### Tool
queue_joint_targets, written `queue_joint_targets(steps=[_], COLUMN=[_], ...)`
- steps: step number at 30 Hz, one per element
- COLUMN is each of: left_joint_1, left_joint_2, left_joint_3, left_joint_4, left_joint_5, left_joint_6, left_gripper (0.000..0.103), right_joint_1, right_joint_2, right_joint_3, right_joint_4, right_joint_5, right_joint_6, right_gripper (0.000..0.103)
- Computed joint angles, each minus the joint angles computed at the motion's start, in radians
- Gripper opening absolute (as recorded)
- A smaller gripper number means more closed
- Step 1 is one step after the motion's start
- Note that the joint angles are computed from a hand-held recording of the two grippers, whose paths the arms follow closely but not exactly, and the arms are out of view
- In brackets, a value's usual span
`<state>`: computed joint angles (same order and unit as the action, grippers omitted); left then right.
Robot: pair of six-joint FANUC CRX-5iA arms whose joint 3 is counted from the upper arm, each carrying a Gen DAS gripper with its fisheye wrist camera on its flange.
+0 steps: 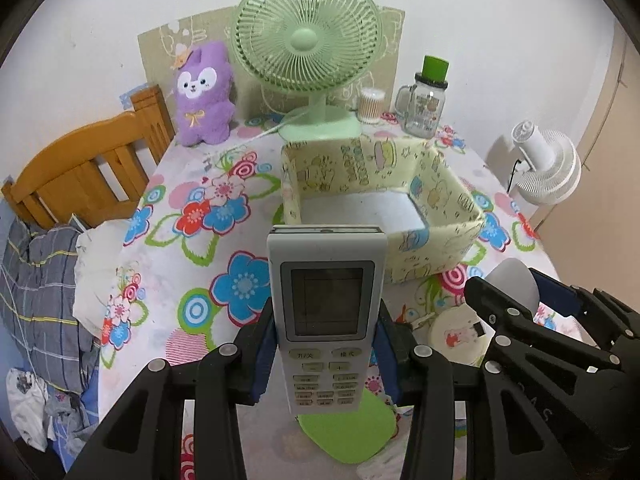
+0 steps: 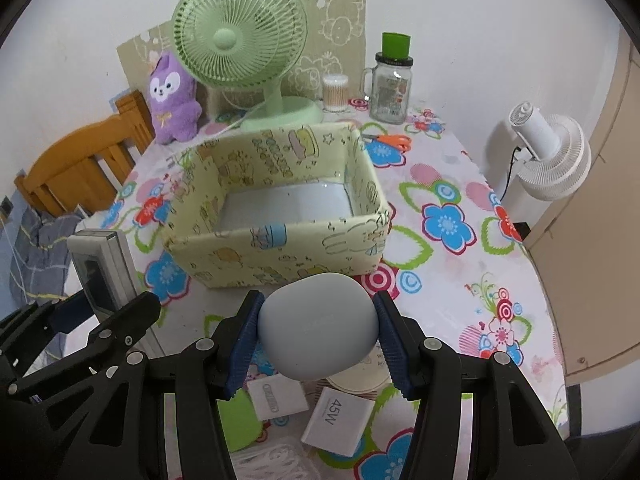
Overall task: Organize rigid objects
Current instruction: 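Carry the remote and the puck over the fabric box with both tools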
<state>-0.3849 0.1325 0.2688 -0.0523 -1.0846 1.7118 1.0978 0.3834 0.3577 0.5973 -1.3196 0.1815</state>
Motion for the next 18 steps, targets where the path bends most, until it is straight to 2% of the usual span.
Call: queue_joint_targets(steps=[10, 18], left_joint_1=[-0.011, 0.008], left_joint_2=[-0.008, -0.006], left_joint_3=[0.075, 0.115], left_joint_4=[-0.002, 0.047], left_joint_5=[-0.016, -0.010], left_joint_6=[0.008, -0.014], left_gripper=[0.045, 0.045], right_joint_1=[0.013, 0.023], right_joint_2=[0.001, 0.023], right_joint_3=[0.081, 0.153], right_joint_4=[0.049, 0.107], right_joint_5=[-0.085, -0.158], right_joint_6=[-0.006, 0.002], right_gripper=[0.059, 0.059])
